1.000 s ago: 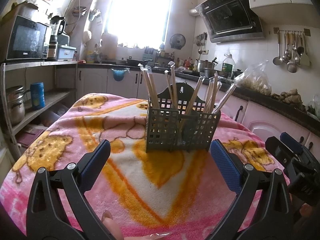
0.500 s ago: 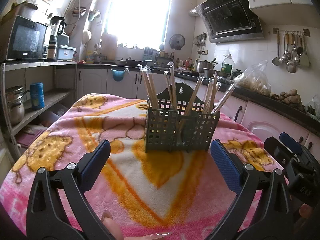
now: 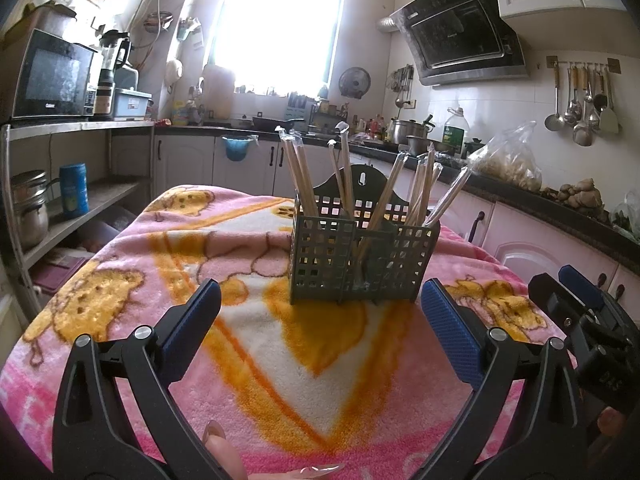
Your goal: Organize utensils
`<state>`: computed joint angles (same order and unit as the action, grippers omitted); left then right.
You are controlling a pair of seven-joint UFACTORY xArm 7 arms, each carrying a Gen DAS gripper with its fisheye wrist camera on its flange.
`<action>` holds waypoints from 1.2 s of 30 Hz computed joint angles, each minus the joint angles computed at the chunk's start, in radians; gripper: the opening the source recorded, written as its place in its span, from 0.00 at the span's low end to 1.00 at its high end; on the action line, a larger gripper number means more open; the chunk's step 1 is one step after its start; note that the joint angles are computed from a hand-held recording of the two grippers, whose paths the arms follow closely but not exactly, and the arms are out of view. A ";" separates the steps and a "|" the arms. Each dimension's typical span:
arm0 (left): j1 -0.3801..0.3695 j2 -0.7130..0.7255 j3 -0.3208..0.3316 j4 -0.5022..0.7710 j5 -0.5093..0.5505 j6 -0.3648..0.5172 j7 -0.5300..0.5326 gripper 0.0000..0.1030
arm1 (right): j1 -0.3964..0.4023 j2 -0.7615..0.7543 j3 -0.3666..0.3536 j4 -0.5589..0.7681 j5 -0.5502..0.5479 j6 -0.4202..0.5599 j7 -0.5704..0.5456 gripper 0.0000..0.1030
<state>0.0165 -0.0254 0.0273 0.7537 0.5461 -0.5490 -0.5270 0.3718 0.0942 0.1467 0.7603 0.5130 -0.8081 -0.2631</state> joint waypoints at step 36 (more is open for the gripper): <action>0.021 0.014 0.006 0.028 0.055 0.079 -0.077 0.89 | 0.003 -0.017 0.002 -0.003 0.052 0.017 -0.026 0.94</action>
<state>0.0371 -0.0110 0.0335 0.7814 0.6011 -0.4697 -0.6038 0.3744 0.0768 0.1485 0.7571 0.5652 -0.7911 -0.2890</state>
